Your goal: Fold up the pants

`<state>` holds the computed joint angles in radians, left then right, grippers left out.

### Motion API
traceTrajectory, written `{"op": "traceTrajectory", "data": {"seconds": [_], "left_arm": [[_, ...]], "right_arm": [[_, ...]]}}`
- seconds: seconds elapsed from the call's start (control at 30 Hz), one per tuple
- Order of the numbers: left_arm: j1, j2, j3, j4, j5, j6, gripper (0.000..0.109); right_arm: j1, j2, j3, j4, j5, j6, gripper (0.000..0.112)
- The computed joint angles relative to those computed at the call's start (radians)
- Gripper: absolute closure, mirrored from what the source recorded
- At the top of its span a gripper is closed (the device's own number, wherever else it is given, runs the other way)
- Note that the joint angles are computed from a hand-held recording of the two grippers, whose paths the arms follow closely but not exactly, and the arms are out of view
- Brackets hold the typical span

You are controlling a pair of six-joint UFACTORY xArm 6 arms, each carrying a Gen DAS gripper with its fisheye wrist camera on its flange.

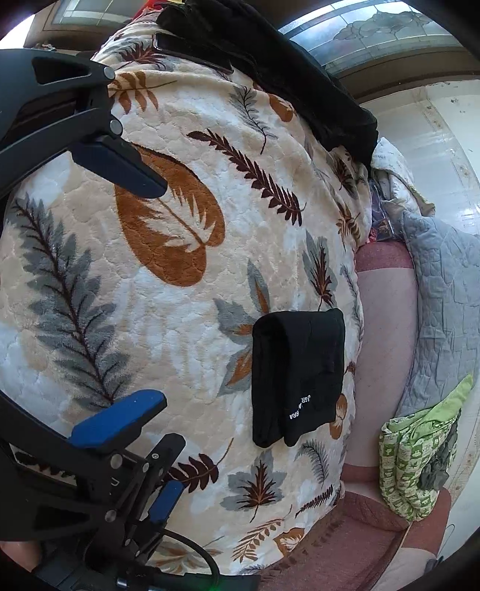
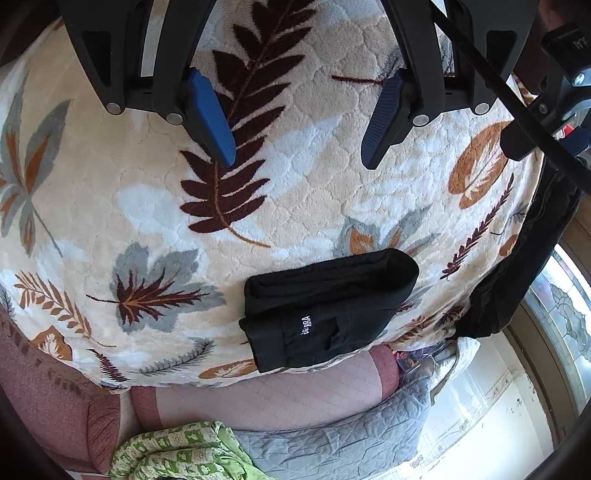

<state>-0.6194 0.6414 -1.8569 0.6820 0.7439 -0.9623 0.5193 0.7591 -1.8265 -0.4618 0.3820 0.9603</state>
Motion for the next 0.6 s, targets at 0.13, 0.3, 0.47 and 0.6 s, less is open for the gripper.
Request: {"op": "traceTrajectory", "data": {"seconds": [0.13, 0.3, 0.47, 0.6], "left_arm": [[0.0, 0.015, -0.017, -0.02, 0.014, 0.021, 0.006], [0.001, 0.032, -0.037, -0.042, 0.029, 0.042, 0.006], [0.003, 0.045, -0.048, -0.064, 0.035, 0.059, 0.006], [0.005, 0.052, -0.05, -0.081, 0.037, 0.069, 0.006]], "right_arm": [[-0.002, 0.002, -0.001, 0.001, 0.009, 0.008, 0.037], [-0.005, 0.005, -0.006, -0.006, 0.018, 0.025, 0.036], [-0.001, 0.009, -0.014, -0.02, 0.028, 0.032, 0.035], [0.0, 0.014, -0.022, -0.028, 0.036, 0.032, 0.034]]}}
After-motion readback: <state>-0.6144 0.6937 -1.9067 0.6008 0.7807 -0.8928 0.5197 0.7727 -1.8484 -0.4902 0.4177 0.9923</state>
